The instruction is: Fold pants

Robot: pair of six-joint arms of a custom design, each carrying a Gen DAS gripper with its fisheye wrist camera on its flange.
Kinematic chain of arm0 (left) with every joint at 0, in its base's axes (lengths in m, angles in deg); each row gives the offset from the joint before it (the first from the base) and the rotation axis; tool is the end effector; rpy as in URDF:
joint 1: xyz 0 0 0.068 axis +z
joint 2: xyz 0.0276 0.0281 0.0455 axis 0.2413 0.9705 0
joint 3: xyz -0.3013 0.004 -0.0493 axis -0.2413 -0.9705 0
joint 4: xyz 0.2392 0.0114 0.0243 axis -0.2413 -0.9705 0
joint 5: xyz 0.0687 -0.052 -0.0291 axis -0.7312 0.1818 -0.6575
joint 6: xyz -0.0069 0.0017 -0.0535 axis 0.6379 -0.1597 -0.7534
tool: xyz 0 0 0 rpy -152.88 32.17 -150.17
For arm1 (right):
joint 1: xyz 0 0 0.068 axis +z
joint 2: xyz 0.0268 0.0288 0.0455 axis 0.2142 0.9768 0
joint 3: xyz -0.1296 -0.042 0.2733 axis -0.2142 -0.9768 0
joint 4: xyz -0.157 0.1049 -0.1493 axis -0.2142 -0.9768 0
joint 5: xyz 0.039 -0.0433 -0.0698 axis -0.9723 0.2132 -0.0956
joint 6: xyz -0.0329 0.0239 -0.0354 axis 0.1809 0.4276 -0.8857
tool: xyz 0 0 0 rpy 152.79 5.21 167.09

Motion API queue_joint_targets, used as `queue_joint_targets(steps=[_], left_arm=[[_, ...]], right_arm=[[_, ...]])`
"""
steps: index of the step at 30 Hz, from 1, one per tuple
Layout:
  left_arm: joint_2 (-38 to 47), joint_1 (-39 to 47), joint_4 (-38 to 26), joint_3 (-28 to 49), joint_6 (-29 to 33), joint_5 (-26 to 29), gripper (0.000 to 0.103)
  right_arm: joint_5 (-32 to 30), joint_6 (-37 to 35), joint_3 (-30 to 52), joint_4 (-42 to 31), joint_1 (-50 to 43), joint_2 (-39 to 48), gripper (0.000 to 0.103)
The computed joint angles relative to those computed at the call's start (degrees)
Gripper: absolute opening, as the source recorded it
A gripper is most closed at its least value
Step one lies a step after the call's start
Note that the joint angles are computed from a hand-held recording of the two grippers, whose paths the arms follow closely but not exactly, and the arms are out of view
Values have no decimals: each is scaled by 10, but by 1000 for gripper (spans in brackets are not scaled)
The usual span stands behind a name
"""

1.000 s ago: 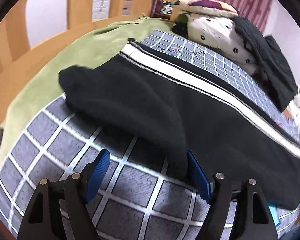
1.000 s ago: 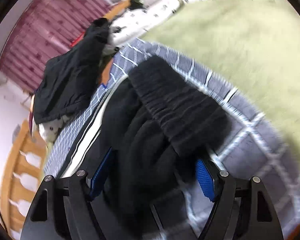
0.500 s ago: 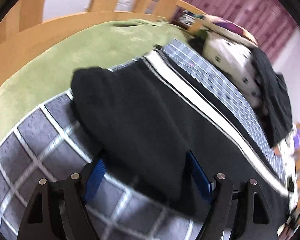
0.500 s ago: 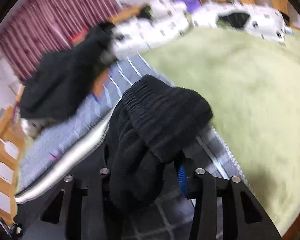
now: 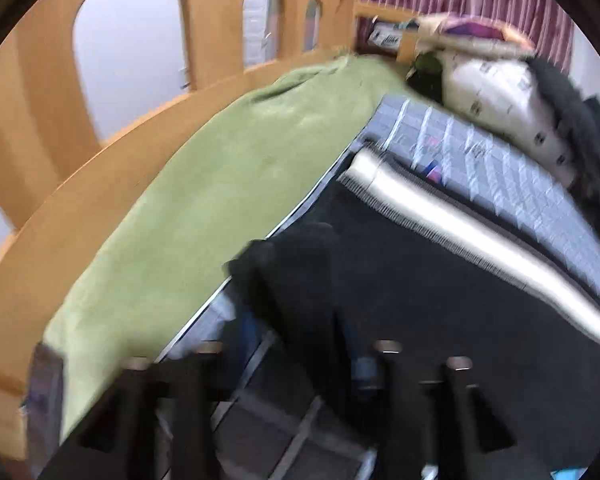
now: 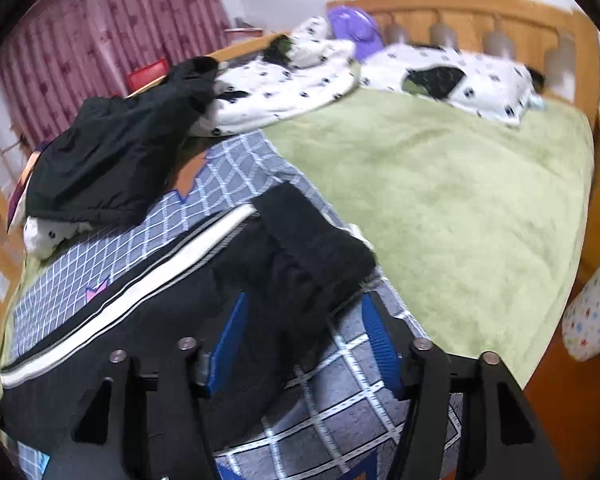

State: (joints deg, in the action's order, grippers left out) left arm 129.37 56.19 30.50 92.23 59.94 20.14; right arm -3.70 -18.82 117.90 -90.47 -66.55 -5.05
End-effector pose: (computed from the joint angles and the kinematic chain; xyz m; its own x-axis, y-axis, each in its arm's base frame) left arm 0.3240 0.2774 0.1639 -0.7556 -0.1687 -0.6329 -0.1947 0.9804 -0.0290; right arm 0.0495 -0.1575 0.2266 -0.3883 0.5865 -0.7108 0.6952 0.6927 0.1918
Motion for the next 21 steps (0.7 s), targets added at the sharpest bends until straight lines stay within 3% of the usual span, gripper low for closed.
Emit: queue_joint_targets(steps=[2, 5, 9, 12, 15, 20, 21], left_arm=[[-21, 17, 31, -38, 29, 2, 58], [-53, 40, 17, -59, 89, 35, 58], [-101, 46, 1, -65, 104, 96, 62], [-101, 14, -32, -24, 63, 115, 63], [-80, -30, -52, 24, 33, 98, 63], [-29, -84, -77, 88, 18, 49, 64], [-15, -89, -85, 104, 13, 45, 68]], right_arm=[[25, 13, -4, -6, 39, -30, 63], [68, 56, -9, 3, 134, -55, 63], [165, 142, -26, 71, 297, -52, 63], [215, 180, -11, 95, 419, 7, 63], [285, 212, 5, 148, 539, 76, 63], [323, 228, 58, 195, 654, 193, 63], [325, 227, 72, 199, 669, 216, 63]])
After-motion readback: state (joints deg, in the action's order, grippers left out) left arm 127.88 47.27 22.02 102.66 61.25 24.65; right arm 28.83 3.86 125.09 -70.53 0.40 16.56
